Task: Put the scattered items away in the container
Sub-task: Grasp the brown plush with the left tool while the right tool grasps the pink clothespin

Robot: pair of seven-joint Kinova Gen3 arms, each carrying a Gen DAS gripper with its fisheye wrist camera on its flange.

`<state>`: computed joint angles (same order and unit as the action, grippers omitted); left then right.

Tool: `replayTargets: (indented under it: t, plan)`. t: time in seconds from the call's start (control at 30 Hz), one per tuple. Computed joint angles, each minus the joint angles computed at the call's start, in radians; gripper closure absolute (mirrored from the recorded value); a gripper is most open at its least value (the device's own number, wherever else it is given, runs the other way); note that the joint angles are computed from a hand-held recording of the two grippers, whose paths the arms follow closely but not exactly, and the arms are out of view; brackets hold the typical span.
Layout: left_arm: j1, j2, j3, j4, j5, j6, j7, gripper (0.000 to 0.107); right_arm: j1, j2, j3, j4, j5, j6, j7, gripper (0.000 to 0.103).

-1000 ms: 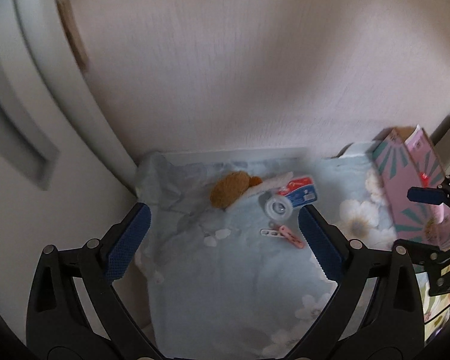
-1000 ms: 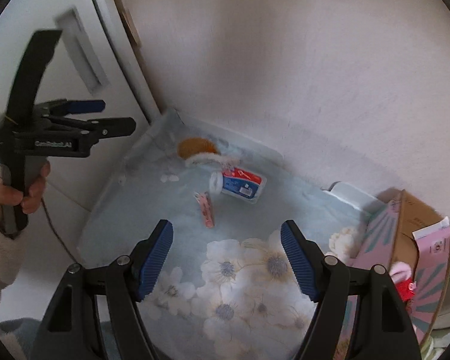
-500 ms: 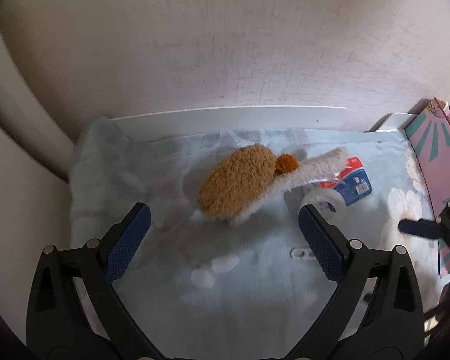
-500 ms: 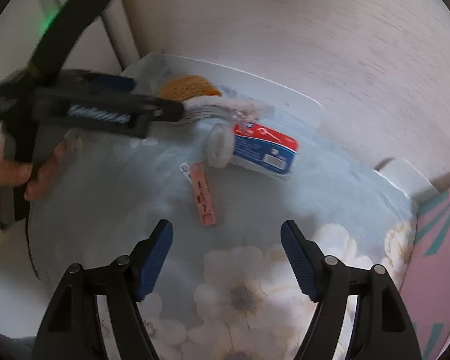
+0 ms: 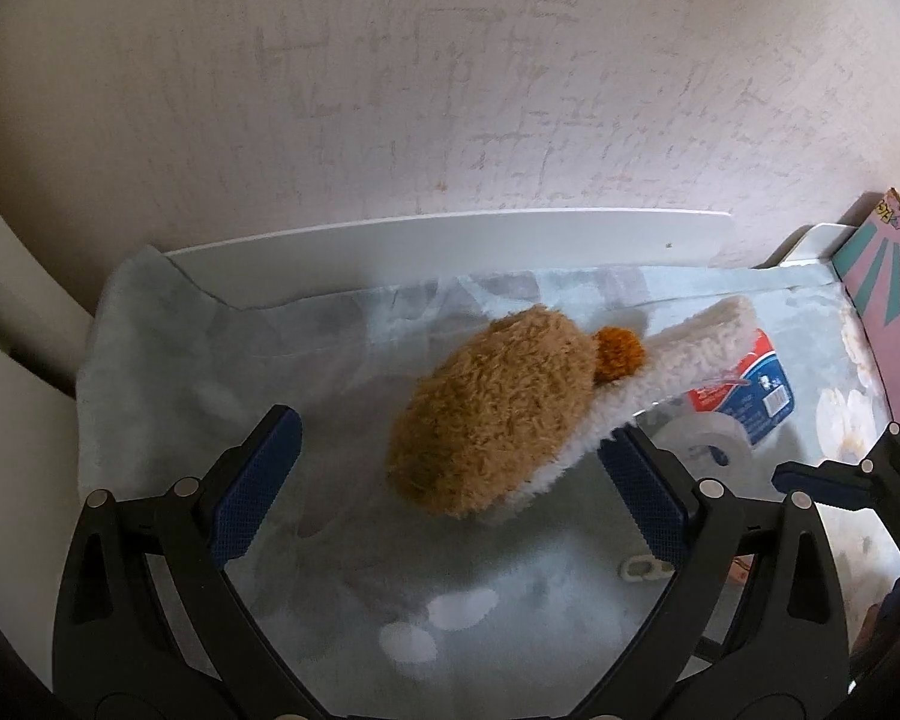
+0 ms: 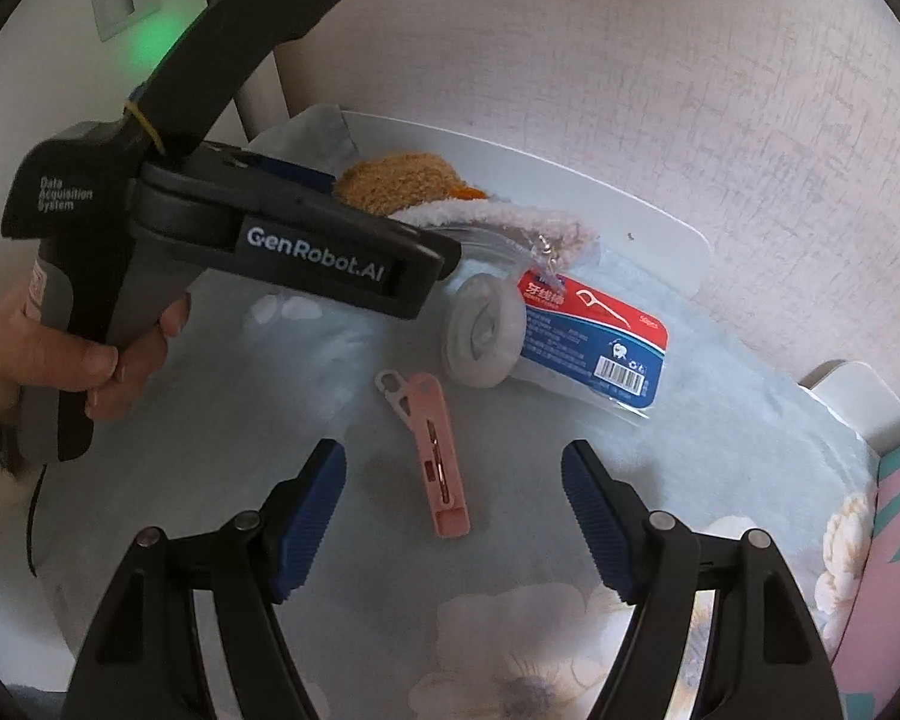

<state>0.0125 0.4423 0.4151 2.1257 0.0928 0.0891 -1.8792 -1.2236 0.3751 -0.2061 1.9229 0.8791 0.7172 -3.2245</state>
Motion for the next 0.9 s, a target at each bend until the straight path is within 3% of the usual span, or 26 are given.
replayTargets:
  t: [0.07, 0.13, 0.27, 0.33, 0.43, 0.57, 0.9]
  plan:
    - [-0.023, 0.013, 0.022, -0.006, 0.003, 0.010, -0.004, 0.010, -0.004, 0.003, 0.004, 0.004, 0.017, -0.008, -0.008, 0.034]
    - [-0.014, 0.018, 0.013, -0.009, 0.016, 0.010, 0.008, 0.010, 0.003, 0.007, 0.001, 0.003, 0.019, -0.019, 0.005, 0.055]
    - [-0.016, 0.014, 0.023, 0.009, 0.000, -0.026, -0.001, 0.035, -0.005, 0.017, 0.010, -0.001, 0.024, -0.024, 0.008, 0.069]
    - [0.020, 0.005, -0.006, 0.022, -0.014, -0.051, 0.005, 0.045, -0.012, 0.019, 0.015, -0.002, 0.030, -0.017, -0.002, 0.076]
    - [-0.004, 0.007, 0.025, 0.042, -0.045, -0.085, 0.012, 0.067, -0.020, 0.022, 0.016, -0.002, 0.044, -0.011, -0.016, 0.081]
    - [-0.034, 0.014, 0.057, 0.051, -0.078, -0.100, 0.037, 0.083, -0.014, 0.031, 0.004, -0.023, 0.029, 0.004, 0.034, 0.090]
    - [-0.223, 0.051, 0.253, 0.067, -0.136, -0.109, 0.072, 0.089, -0.017, 0.018, 0.017, 0.000, 0.038, -0.024, -0.021, 0.092]
